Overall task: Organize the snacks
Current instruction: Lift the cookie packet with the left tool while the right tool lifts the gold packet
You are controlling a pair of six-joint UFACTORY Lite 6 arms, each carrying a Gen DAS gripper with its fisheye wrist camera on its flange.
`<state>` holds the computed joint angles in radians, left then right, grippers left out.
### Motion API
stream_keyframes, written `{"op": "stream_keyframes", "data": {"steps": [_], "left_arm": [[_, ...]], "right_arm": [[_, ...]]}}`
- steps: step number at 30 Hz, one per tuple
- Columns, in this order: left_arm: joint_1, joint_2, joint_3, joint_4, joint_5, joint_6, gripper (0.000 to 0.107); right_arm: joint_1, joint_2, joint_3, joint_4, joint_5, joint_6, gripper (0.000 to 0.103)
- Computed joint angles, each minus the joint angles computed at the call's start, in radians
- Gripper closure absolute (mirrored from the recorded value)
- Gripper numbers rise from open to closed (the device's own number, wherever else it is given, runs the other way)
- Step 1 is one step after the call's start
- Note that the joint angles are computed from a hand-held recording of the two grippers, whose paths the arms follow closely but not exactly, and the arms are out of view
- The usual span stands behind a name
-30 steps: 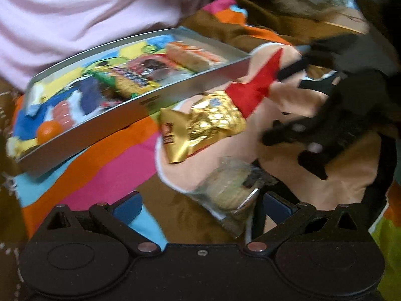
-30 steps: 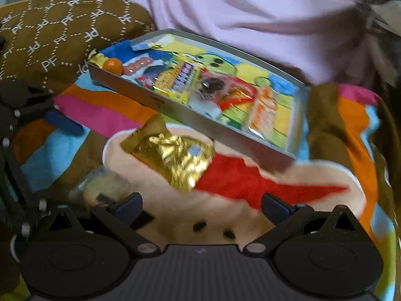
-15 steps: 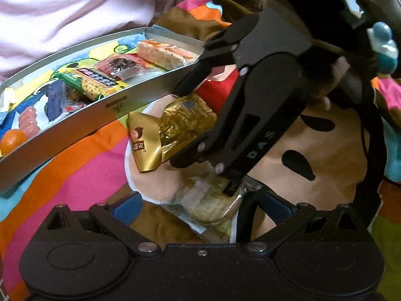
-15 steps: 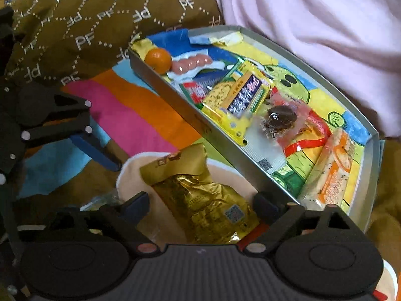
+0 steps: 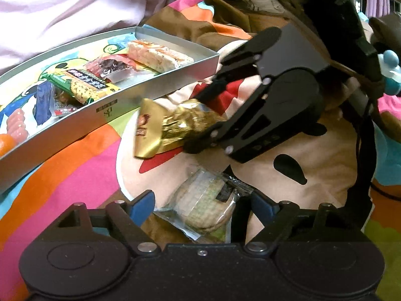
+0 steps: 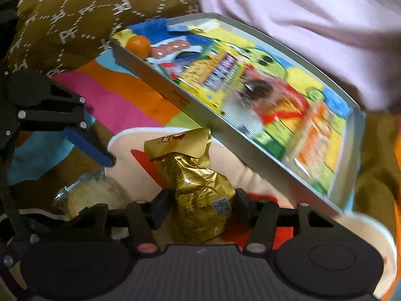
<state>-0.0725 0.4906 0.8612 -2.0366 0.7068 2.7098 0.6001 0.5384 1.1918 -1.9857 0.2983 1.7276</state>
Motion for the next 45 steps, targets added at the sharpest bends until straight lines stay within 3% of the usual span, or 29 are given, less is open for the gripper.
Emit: {"op": "stream_keyframes", "data": {"steps": [4,10,13,15,18,23,30,36,40,45], "left_arm": [[-0.007,0.013,0.038,0.061,0.0,-0.066,0.024],[-0.056,0.038,0.088,0.114,-0.09,-0.088,0.026],[-0.055,0.032,0.111,0.209,-0.114,-0.208,0.038],[-0.053,0.022,0.118,0.267,-0.125,-0.31,0.052],[-0.069,-0.007,0.103,0.288,-0.158,-0.417,0.053],[-0.113,-0.094,0.0,0.147,-0.234,-0.388,0.054],[-0.157,-0.251,-0.147,-0.053,-0.419,-0.384,0.055],[-0.098,-0.355,-0.232,-0.045,-0.484,-0.428,0.055],[-0.095,-0.358,-0.237,-0.251,-0.524,-0.209,0.055],[-0.099,-0.331,-0.224,-0.413,-0.518,-0.03,0.055]], "right_arm": [[0.009,-0.061,-0.087,0.056,0.039,0.077,0.044],[0.02,-0.189,-0.241,0.11,0.05,0.206,0.044],[0.039,-0.22,-0.279,0.12,0.053,0.247,0.044],[0.054,-0.228,-0.301,0.105,0.066,0.299,0.044],[0.084,-0.238,-0.331,0.095,0.095,0.379,0.044],[0.13,-0.293,-0.402,0.1,0.129,0.461,0.044],[0.207,-0.311,-0.427,0.173,0.128,0.453,0.042],[0.253,-0.264,-0.384,0.166,0.088,0.448,0.035],[0.29,-0.169,-0.294,0.219,0.121,0.342,0.024],[0.306,-0.061,-0.202,0.248,0.139,0.285,0.024]]}}
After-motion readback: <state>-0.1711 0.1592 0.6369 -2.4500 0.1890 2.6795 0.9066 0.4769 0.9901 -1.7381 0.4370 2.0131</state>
